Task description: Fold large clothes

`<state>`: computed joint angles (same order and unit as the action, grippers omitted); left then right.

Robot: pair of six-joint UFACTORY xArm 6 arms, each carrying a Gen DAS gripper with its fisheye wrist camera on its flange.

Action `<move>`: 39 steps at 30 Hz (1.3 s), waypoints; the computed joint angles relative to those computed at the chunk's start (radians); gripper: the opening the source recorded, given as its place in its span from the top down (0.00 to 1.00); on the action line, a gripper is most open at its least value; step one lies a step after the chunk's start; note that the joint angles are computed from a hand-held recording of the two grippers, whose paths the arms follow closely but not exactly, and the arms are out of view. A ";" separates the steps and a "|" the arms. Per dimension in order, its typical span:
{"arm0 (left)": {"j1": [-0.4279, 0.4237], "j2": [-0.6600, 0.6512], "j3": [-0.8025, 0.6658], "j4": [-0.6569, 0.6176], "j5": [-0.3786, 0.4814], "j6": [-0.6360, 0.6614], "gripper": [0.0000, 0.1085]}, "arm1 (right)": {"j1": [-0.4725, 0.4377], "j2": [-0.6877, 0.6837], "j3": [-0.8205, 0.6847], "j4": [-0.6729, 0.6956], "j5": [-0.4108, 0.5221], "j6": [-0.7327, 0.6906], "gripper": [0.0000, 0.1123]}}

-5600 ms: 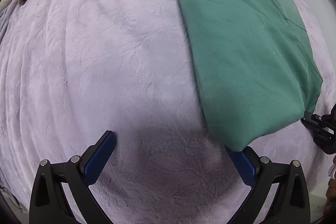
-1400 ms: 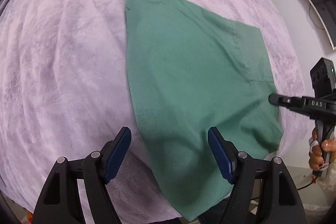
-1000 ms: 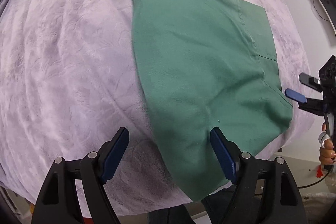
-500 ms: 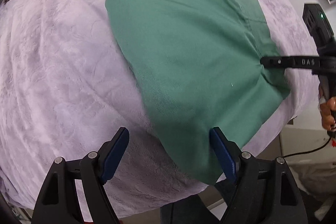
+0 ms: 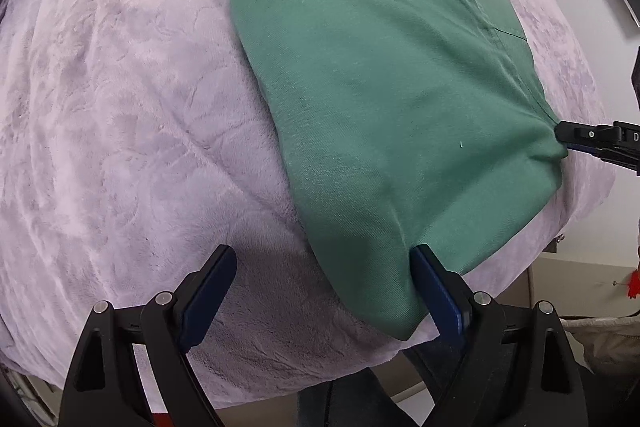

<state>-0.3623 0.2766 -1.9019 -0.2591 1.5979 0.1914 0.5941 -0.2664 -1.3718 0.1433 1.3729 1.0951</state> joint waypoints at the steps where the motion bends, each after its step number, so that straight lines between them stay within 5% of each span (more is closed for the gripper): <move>1: 0.004 -0.005 0.006 0.001 -0.003 0.005 0.17 | 0.014 -0.005 -0.018 -0.028 0.005 0.027 0.70; 7: -0.004 -0.024 0.036 0.005 -0.028 0.009 0.17 | 0.093 0.032 -0.096 -0.098 -0.078 0.003 0.73; 12: -0.005 -0.037 0.055 0.006 -0.044 0.024 0.17 | 0.107 0.104 -0.110 -0.073 -0.019 0.020 0.75; 16: -0.020 -0.066 0.102 0.033 -0.076 0.036 0.11 | 0.084 0.017 0.083 0.002 -0.120 0.132 0.97; 19: -0.023 -0.069 0.104 0.034 -0.074 0.033 0.11 | 0.084 -0.027 0.157 0.007 -0.183 0.184 0.98; 39: -0.047 -0.139 0.203 0.062 -0.130 -0.044 0.11 | 0.168 0.245 -0.128 -0.008 -0.068 0.094 0.98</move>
<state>-0.4097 0.1379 -1.6986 -0.1968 1.4681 0.1475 0.7620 -0.0211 -1.5003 0.1354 1.3052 1.1891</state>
